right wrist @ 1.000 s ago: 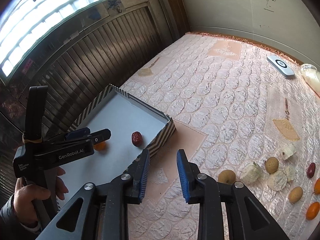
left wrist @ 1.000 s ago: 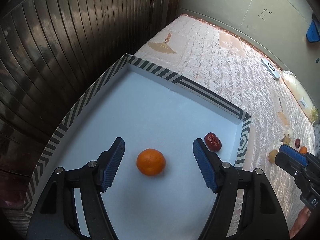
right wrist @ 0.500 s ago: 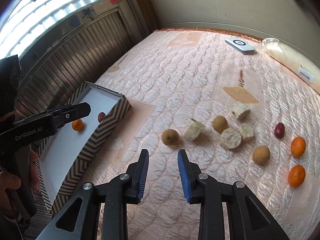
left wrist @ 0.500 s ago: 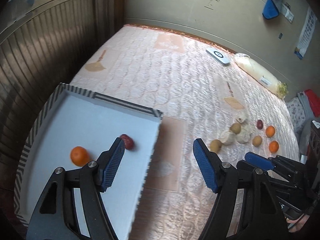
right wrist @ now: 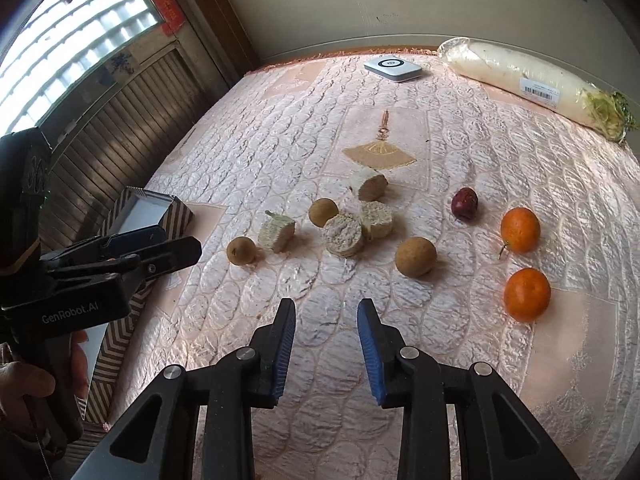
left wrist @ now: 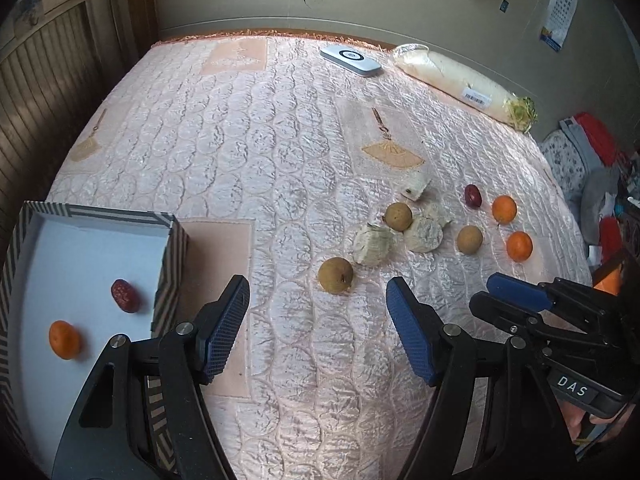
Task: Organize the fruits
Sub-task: 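Move both open tools back over the fruits on the bed, then close the left tool on the small brown pear and lift it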
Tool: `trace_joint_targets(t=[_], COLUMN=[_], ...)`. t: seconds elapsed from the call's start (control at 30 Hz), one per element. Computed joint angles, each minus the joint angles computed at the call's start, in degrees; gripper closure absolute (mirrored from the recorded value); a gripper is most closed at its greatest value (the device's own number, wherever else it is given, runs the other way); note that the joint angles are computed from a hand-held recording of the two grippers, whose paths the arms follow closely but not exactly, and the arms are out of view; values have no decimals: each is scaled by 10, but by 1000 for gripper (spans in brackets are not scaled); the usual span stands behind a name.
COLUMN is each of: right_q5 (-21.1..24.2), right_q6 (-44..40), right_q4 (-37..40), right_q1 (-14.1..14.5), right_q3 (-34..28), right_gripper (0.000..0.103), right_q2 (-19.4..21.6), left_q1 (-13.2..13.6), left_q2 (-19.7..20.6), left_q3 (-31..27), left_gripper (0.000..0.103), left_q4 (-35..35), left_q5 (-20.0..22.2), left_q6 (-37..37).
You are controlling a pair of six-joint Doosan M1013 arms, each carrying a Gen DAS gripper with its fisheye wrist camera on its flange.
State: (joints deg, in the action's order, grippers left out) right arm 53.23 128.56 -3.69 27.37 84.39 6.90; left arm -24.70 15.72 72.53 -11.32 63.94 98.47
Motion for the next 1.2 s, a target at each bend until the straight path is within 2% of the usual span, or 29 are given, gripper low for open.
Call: trace_joint_targets(t=[0.23,0.5,0.57,0.6,0.67,0.8,1.03,1.2], right_q5=[-5,-18,-22,-22,-20,-21,-25,-27], right_q6=[-4,-51,-61,-65,-70,-78,-94,-75], right_q4=[9,41,52,54,58,65,88,86], right_q1=[-8,-12,-13,-13,-13,-14,-15,-14], right_q3=[8,-3,-6,-9,-13,-17,-35,-58], right_gripper=[72,72,72,72,72,72,72,72], right_q2=[-5,9,14,16,20,25,42,63], left_q1=[-16,-19,-19,-19,-19,-16,-10,-7], left_q2=[13,23,26,27,28,26,18,8], left_q3=[1,-1,-3,-3,-1,5,6,7], left_gripper=[31,33,44,46,62,77,79,79], left_q4=[40,45,43,44,45,39,41,64], left_q5=[-4,-19,-17,-17,-17,-22,-20,-25], left_q6=[3,21,28,30,33,36,22,2])
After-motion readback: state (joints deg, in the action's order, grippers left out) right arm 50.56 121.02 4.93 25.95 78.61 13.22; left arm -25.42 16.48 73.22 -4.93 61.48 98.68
